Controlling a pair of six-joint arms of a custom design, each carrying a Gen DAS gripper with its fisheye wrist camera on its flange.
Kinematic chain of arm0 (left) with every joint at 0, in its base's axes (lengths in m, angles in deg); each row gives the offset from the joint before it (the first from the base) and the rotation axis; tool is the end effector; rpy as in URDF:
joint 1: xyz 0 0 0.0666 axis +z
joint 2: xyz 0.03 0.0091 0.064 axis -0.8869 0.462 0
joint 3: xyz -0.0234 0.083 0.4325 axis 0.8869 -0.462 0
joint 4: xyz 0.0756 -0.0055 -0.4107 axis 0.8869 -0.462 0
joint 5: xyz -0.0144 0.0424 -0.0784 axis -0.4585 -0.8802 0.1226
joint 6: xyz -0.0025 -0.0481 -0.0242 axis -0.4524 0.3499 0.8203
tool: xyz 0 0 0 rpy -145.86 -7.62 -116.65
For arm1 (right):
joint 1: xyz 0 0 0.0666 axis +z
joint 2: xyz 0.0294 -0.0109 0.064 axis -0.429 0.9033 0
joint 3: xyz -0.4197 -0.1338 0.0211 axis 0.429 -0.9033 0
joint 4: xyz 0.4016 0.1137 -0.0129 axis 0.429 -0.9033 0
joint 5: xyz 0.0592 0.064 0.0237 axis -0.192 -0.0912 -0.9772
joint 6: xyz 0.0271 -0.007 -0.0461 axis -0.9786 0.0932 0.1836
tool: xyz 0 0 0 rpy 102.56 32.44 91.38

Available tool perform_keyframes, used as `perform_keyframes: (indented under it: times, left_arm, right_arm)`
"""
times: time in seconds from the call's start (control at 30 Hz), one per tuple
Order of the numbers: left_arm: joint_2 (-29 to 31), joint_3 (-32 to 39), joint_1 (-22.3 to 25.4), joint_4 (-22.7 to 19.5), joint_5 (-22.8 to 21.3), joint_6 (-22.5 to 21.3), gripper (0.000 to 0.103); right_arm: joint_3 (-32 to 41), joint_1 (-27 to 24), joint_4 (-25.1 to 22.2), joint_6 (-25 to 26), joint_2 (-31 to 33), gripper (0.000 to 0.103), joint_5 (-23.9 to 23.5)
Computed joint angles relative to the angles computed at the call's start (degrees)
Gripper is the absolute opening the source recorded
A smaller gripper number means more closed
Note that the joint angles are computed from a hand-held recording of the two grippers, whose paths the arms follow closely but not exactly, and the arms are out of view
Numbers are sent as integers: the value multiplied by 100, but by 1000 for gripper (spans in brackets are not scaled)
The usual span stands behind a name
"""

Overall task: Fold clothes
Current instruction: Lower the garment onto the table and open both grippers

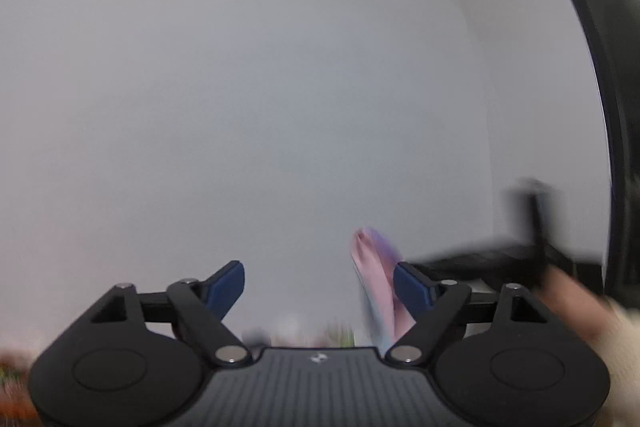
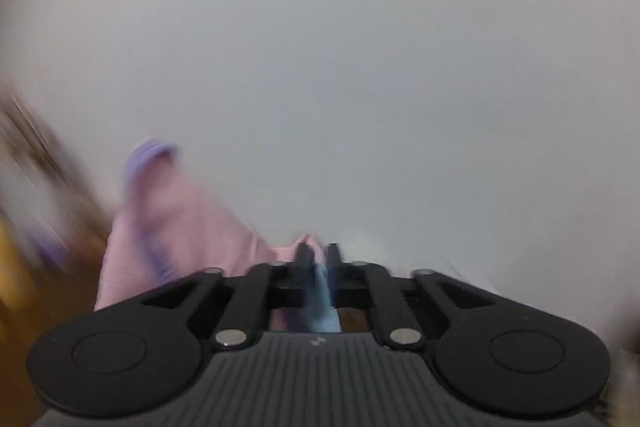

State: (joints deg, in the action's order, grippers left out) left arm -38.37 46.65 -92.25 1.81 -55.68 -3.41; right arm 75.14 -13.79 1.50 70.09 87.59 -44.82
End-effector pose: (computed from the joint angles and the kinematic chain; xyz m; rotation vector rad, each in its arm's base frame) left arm 0.2838 -0.1480 0.4838 0.2141 1.7233 -0.0242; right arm 0.5110 0.1137 0.4234 -0.4802 1.9156 0.3045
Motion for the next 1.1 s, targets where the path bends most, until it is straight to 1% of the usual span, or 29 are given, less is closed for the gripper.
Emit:
perform_keyframes:
  times: [0.03,0.07,0.1,0.13,0.17,0.2,0.27,0.33,0.37,0.4,0.43,0.47,0.5,0.53,0.57,0.63,0.7,0.73,0.77,0.8,0.83,0.87,0.9,0.93,0.97,1.0,1.03,1.07,1.1]
  left_arm:
    - [-7,-217,-41,-144,-56,95,84]
    - [-11,-451,-102,-243,-114,176,84]
    - [-5,-687,-168,-285,-131,243,84]
    - [33,-927,-266,-346,-160,324,84]
    - [95,-1123,-377,-399,-208,440,84]
    - [101,-1331,-467,-374,-118,586,84]
    - [69,-1801,-624,-191,250,880,84]
    - [151,-2190,-787,129,665,1056,84]
    - [270,-2294,-867,363,923,1024,84]
    - [406,-2314,-1106,479,897,980,84]
    - [557,-2271,-1438,510,699,927,83]
    - [769,-2198,-1538,581,708,708,83]
    - [1010,-2105,-1499,663,838,383,82]
    - [1246,-2002,-1463,725,962,60,79]
    - [1444,-1955,-1462,813,1122,-203,78]
    - [1948,-1814,-1256,1031,1540,-592,71]
    - [2247,-1595,-1161,900,1546,-688,54]
    - [2342,-1491,-1139,788,1507,-711,51]
    - [2437,-1385,-1118,674,1466,-732,49]
    - [2514,-1313,-1035,635,1603,-796,49]
    - [2581,-1260,-915,640,1854,-887,49]
    - [2603,-1200,-811,570,2037,-956,49]
    - [2596,-1137,-718,455,2176,-1013,49]
    - [2592,-1071,-626,338,2314,-1070,48]
    - [2577,-1029,-599,225,2303,-1103,39]
    - [2553,-1003,-613,114,2197,-1117,19]
    - [2498,-982,-640,-31,2082,-1060,7]
    - [2437,-983,-673,-129,1973,-913,2]
    - [2386,-995,-704,-184,1872,-737,2]
  right_arm:
    - [91,12,-263,261,265,31,433]
    - [179,30,-449,479,545,33,887]
    - [-17,-57,-347,606,527,43,688]
    - [-228,-147,-194,734,516,60,481]
    - [-567,-262,-82,825,328,65,237]
    - [-895,-387,16,924,144,68,-14]
    - [-1132,-123,-310,1102,-170,67,-491]
    - [-1632,-354,-1039,1794,-686,67,-1648]
    - [-1840,-448,-1315,1933,-884,67,-1975]
    - [-2035,-549,-1626,2105,-1077,67,-2296]
    - [-2218,-660,-1981,2322,-1261,67,-2612]
    - [-2391,-774,-2203,2306,-1445,67,-2761]
    - [-2576,-869,-2213,2201,-1534,67,-2910]
    - [-2642,-971,-2355,2223,-1549,67,-3056]
    - [-2759,-975,-2369,2276,-1485,66,-3063]
    - [-3065,-1263,-2538,2672,-1666,65,-3146]
    - [-3272,-1524,-2751,3102,-1747,65,-3323]
    - [-3331,-1622,-2872,3320,-1736,65,-3453]
    - [-3387,-1724,-3005,3554,-1719,65,-3579]
    - [-3452,-1804,-2959,3637,-1726,64,-3724]
    - [-3515,-1885,-2916,3722,-1729,65,-3871]
    - [-3613,-1911,-2705,3654,-1755,65,-3951]
    - [-3671,-1836,-2463,3457,-1774,64,-3933]
    - [-3724,-1759,-2230,3265,-1789,60,-3909]
    - [-3771,-1829,-2286,3370,-1840,55,-3957]
    - [-3799,-1802,-2141,3333,-1756,43,-3990]
    - [-3829,-1773,-1980,3287,-1669,29,-4021]
    - [-3835,-1808,-1838,3119,-1606,23,-4065]
    - [-3840,-1843,-1695,2948,-1543,12,-4107]
